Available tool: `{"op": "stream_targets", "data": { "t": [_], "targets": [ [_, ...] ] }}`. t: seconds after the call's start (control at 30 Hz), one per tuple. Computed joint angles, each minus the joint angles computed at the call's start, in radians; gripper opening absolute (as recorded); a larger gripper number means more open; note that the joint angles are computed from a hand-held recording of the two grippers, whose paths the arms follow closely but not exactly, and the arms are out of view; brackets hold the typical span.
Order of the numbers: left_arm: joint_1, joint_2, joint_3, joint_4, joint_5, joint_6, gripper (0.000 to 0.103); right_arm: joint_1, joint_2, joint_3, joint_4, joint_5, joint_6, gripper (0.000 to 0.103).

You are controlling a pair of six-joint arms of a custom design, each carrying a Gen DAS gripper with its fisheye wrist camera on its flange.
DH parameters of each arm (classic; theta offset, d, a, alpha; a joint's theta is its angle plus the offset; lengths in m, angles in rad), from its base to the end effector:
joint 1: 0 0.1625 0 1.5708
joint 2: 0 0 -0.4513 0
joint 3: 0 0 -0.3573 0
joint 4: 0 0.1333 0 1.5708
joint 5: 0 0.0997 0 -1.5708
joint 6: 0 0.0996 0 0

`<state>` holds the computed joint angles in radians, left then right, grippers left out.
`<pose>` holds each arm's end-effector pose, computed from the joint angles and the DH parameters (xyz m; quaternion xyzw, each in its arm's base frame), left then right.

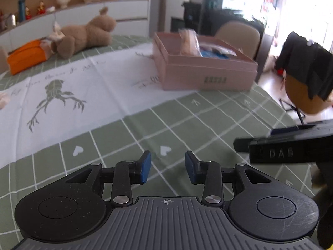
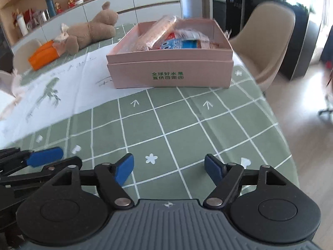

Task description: Organize snacks

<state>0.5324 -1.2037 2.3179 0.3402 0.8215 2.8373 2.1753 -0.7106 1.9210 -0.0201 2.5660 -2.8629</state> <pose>-0.0952 -0.2895 0.1790 0.3135 0.8748 -0.2696 0.2524 0.2658 -0.2973 0.0352 0.0509 -0.8661 0.3506 0.3527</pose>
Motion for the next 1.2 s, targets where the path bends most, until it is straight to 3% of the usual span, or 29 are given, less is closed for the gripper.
{"op": "stream_targets", "data": {
  "t": [0.1, 0.13, 0.17, 0.23, 0.5, 1.2],
  "targets": [
    [-0.002, -0.006, 0.022, -0.068, -0.021, 0.032, 0.040, 0.015, 0.050, -0.023, -0.012, 0.077, 0.003, 0.090],
    [-0.008, -0.007, 0.033, -0.091, -0.029, 0.043, 0.040, 0.019, 0.064, -0.030, -0.013, 0.112, 0.019, 0.100],
    [-0.020, -0.003, 0.050, -0.120, -0.042, 0.053, 0.040, 0.020, 0.075, -0.027, -0.029, 0.143, 0.034, 0.103],
    [-0.037, 0.016, 0.069, -0.167, -0.071, 0.094, 0.041, 0.010, 0.047, 0.022, -0.139, 0.133, 0.003, 0.103],
    [-0.027, 0.034, 0.059, -0.182, -0.074, 0.114, 0.042, -0.008, -0.002, 0.148, -0.502, 0.123, -0.289, 0.103],
    [-0.018, 0.037, 0.052, -0.187, -0.072, 0.106, 0.043, -0.008, -0.001, 0.145, -0.500, 0.124, -0.288, 0.103]
  ]
}}
